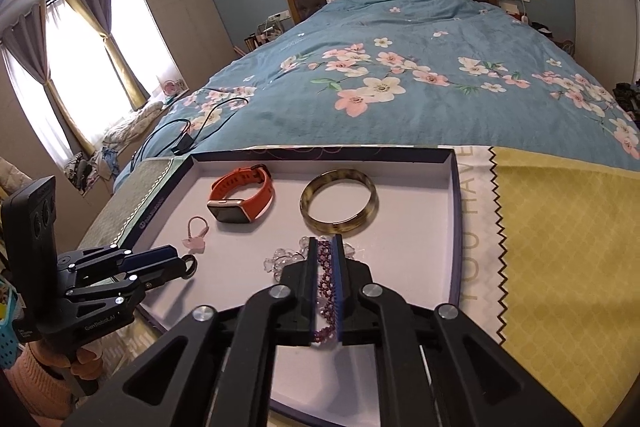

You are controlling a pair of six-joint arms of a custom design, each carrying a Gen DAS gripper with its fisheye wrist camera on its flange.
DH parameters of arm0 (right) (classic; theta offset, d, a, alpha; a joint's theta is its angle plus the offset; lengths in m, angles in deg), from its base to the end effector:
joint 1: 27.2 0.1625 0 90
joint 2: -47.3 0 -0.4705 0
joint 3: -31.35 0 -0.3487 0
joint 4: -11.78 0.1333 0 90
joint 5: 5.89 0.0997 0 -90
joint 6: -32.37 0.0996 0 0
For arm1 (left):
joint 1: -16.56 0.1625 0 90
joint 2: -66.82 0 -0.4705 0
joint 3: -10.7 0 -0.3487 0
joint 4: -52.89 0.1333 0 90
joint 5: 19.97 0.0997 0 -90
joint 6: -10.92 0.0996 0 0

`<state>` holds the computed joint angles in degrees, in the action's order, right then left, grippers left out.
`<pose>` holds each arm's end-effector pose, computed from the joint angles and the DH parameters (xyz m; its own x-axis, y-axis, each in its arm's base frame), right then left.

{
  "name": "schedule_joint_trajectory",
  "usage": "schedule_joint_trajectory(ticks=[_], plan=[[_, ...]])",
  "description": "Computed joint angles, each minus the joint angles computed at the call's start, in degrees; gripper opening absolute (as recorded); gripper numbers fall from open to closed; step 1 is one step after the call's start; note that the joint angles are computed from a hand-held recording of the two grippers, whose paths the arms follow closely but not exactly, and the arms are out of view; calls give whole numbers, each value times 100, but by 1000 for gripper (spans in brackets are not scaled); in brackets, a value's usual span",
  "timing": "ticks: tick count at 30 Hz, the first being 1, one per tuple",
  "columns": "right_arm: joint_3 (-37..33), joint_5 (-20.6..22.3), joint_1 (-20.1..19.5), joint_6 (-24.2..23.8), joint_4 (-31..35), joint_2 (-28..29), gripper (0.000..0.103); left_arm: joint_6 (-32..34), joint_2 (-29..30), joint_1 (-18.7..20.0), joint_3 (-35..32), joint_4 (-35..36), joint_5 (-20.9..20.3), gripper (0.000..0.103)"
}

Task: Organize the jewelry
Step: 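Release black ring into box with left tool while right tool releases red bracelet, then move both tools to the gold and green rings beside the box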

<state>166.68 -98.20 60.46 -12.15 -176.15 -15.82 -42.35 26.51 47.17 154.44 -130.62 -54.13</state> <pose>0.1107 -0.4572 0.2037 -0.7371 -0.5896 0.3302 -0.6733 0.6827 -0.2840 -0.2055 -0.3722 0.0554 -0.7771 -0.0696 -0.6255 0.3762 0.7455 -0.5502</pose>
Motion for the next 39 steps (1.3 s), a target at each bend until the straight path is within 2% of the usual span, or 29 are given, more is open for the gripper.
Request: schedule_joint_trajectory(ticks=[1,2,6,10,14,19,24,32,33,34,37,39], plan=[[37,-5,0,-11,-72,-17,16,-19,-6,-4,7,6,2,27],[78,2,-4,-32,-126,-48,20,-51,-18,-28,22,29,15,28],[356,207,-82,-321,-106,-373,20,-222,-51,-300,137,160,176,30],[655,426,-213,-784,429,-824,20,-354,-110,-779,426,-2,252,34],[927,477,-353,-1224,1012,-1173,20,-594,-148,-1183,642,70,147,35],[1220,280,-418,-1581,1188,-1288,20,-820,28,-1549,804,6,-267,37],[1335,235,-476,-1676,1285,-1270,20,-671,360,-1672,801,-268,-719,37],[1402,63,-378,-1711,1353,-1158,20,-367,712,-1625,696,-596,-1108,36],[1406,22,-367,-1694,1350,-1147,20,-332,716,-1588,670,-591,-1154,35],[1403,-5,-362,-1684,1376,-1142,14,-308,723,-1571,667,-624,-1176,35],[1420,13,-376,-1790,1540,-1228,12,-222,759,-1551,695,-811,-1217,25],[1410,34,-390,-1857,1709,-1303,12,-160,794,-1547,727,-967,-1267,14]])
